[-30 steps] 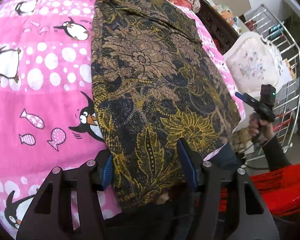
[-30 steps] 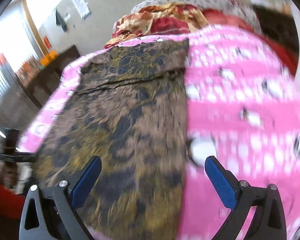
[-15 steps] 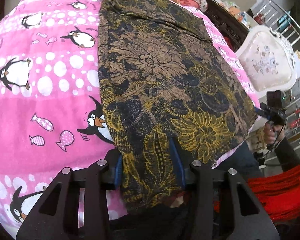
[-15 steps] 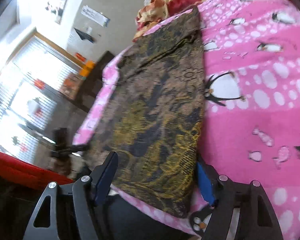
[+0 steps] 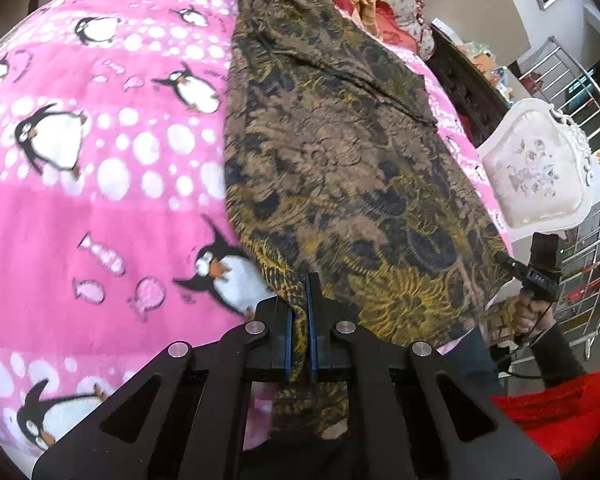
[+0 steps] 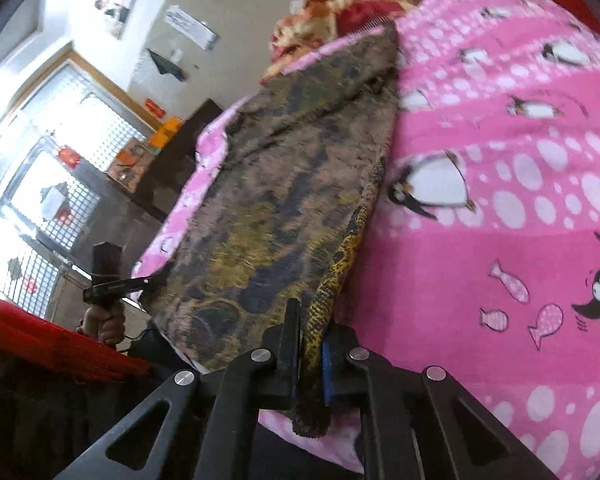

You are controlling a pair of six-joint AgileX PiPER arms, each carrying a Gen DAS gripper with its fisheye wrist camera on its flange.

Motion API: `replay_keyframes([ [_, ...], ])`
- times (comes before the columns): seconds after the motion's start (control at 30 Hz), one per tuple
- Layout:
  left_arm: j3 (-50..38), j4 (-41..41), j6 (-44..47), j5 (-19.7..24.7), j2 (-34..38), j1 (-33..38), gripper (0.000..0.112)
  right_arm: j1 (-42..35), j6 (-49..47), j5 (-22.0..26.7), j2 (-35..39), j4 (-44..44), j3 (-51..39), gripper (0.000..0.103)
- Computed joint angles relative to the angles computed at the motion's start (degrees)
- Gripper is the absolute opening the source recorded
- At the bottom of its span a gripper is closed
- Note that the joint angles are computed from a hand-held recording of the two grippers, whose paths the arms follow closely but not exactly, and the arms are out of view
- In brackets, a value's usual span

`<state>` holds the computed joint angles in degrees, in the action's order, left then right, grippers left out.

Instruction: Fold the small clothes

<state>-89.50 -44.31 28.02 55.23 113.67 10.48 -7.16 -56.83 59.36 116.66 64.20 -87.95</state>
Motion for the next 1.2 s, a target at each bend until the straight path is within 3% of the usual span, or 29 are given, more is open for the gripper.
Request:
replay_keyframes([
  [0.07,-1.4,-0.6,0.5,0.8,1.3,-0.3,0.004,0.6,1.0,-1.8,0.3,-0.9,-0.1,0.008],
  [0.23,-2.6,-0.3,0.3,0.6,2.6,-1.1,0.004,-0.1,0.3,-0.1,3.0,2.2,-0.5,0.008],
  [0.4,3.2,-4.8,5.0,-3.6,-2.3,0.1,0.002,-0.2,-7.3,-2.2,-1.1,6.9,4.1,0.004],
  [0.5,6.1,-9.3,9.3,-4.0,-6.0,2.2,0.002,-0.6,-11.6,-3.4,-5.4,12.4,7.8,0.003],
  [0.63,9.4,-15.2,13.8,-2.8,-11.3,6.3,0.002,-1.4,-15.3,-0.8,-9.3,18.4,10.5,0.003],
  [0.8,13.1,-22.9,17.4,1.6,-17.5,12.2,0.002,-0.8,-19.5,1.8,-15.4,24.4,13.5,0.003],
  [1.03,15.6,-28.6,22.1,12.5,-25.5,17.2,0.002,-4.2,-21.3,7.8,-23.7,30.2,15.7,0.003],
  [1.13,13.3,-28.2,20.2,9.2,-23.6,15.5,0.002,-4.4,-19.2,7.2,-23.8,28.1,12.9,0.003],
  [1.2,9.2,-27.2,16.5,4.9,-19.2,13.7,0.002,-2.8,-16.9,4.9,-20.1,26.6,8.8,0.003],
])
